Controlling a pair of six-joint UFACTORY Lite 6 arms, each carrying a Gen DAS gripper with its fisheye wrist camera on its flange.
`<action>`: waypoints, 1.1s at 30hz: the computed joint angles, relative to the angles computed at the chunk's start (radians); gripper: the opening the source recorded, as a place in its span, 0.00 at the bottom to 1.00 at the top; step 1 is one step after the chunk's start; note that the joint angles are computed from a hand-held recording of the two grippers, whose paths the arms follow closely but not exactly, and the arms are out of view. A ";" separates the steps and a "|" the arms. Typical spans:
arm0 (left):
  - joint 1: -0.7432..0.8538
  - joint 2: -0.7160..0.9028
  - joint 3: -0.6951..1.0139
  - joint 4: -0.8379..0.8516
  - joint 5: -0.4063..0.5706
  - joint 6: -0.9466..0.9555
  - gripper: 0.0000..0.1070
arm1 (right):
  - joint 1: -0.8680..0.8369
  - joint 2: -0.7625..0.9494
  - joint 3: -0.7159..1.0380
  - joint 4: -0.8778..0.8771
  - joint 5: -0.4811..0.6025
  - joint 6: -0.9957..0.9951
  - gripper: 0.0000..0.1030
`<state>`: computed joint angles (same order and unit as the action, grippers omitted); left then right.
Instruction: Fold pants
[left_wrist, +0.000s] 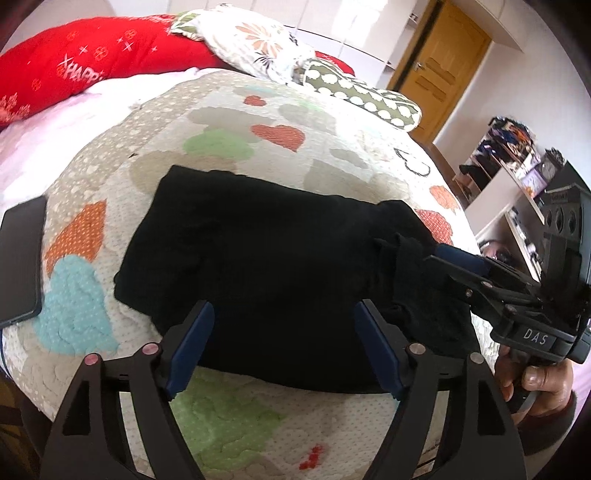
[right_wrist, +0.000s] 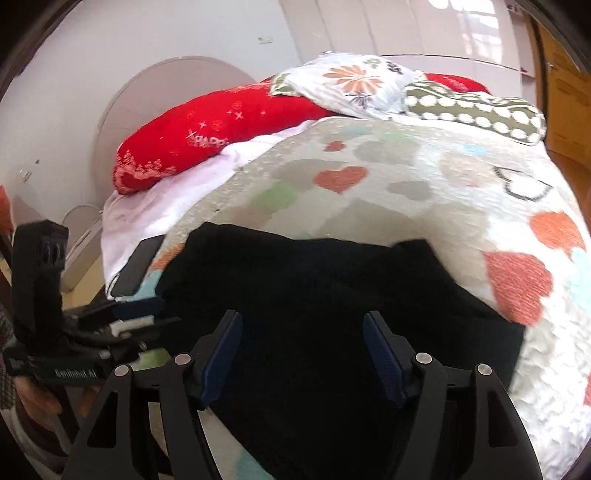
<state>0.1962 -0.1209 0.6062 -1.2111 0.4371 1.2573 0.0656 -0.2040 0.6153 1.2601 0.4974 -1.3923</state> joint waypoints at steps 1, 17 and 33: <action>0.009 -0.001 -0.002 0.001 0.004 0.002 0.76 | 0.030 0.016 0.018 -0.011 -0.020 0.022 0.71; 0.397 0.170 0.003 -0.087 0.226 0.154 0.79 | 0.353 0.369 0.395 -0.171 -0.153 0.174 0.78; 0.297 0.350 0.103 -0.371 0.212 0.363 0.95 | 0.440 1.070 1.215 -0.579 0.086 0.622 0.76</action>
<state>0.4933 0.2294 0.7088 -1.5818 0.6492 1.6199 0.5054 0.8664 1.8299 0.6811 0.5830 -0.7703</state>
